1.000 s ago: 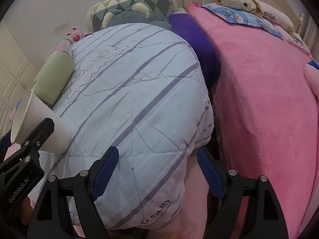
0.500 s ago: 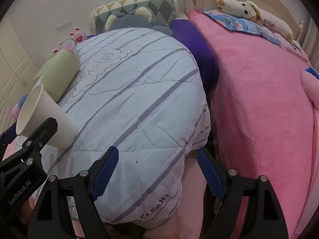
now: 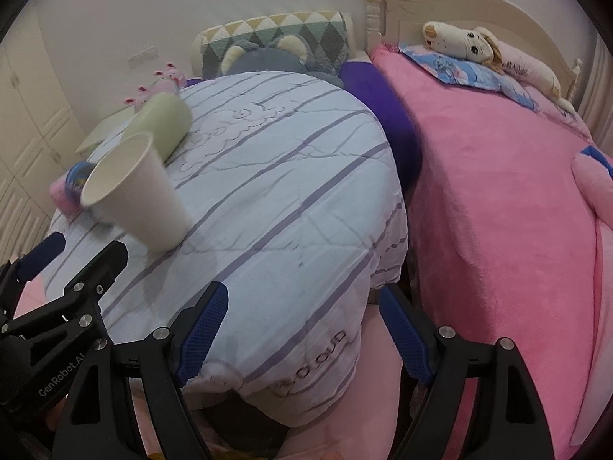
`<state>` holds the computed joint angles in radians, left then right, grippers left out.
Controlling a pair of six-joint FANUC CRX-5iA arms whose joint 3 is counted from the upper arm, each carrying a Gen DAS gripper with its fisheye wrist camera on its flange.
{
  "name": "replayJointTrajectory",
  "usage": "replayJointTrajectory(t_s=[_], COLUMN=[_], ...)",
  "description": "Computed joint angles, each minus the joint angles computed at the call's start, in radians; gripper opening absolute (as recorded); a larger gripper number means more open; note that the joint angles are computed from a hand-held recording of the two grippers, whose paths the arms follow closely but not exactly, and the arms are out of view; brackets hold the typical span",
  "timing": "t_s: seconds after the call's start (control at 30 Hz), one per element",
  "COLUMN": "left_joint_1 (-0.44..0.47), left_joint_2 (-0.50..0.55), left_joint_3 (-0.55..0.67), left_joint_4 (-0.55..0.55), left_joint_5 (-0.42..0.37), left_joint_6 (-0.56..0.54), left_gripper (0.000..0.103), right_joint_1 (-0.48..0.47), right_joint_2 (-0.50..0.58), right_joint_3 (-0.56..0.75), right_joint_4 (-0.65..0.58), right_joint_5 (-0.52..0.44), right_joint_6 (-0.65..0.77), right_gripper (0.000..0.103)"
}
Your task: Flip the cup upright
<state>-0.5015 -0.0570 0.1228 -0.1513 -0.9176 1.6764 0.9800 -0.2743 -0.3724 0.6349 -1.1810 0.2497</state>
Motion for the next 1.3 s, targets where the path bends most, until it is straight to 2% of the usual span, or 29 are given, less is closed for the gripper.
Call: replayJointTrajectory(t_s=[0.1,0.2,0.37,0.53,0.67,0.83,0.97,1.07,1.3], left_joint_1=[0.044,0.049,0.078,0.067,0.063,0.078,0.088,0.079,0.078], left_joint_2=[-0.064,-0.108,-0.185,-0.227,-0.250,-0.289,-0.305,-0.311,-0.322], left_joint_3=[-0.103,-0.157,-0.275,-0.310,-0.326,-0.367,-0.380,-0.374,-0.377], left_joint_4=[0.094,0.077,0.112,0.021,-0.019,-0.013,-0.010,-0.060,-0.108], left_joint_5=[0.093,0.131,0.246,0.321,0.355,0.420,0.435,0.436,0.441], left_joint_6=[-0.073,-0.067,-0.103,-0.037,-0.002,0.019,0.032,0.086,0.140], left_gripper=[0.088,0.088,0.089,0.089,0.089,0.089,0.089,0.089,0.089], right_joint_1=[0.036,0.070,0.128,0.158,0.165,0.172,0.176,0.172,0.159], right_joint_2=[-0.021,-0.034,-0.060,-0.077,-0.071,-0.095,-0.111,-0.111,-0.108], right_joint_3=[-0.047,-0.086,-0.160,-0.226,-0.251,-0.300,-0.332,-0.356,-0.377], right_joint_4=[0.055,0.104,0.233,0.373,0.447,0.542,0.613,0.681,0.739], right_joint_5=[0.015,0.028,0.029,0.040,0.032,0.042,0.040,0.035,0.056], right_joint_6=[-0.042,-0.075,-0.175,-0.266,-0.308,-0.369,-0.413,-0.443,-0.479], right_gripper=[0.082,0.082,0.082,0.082,0.082,0.082,0.082,0.082,0.082])
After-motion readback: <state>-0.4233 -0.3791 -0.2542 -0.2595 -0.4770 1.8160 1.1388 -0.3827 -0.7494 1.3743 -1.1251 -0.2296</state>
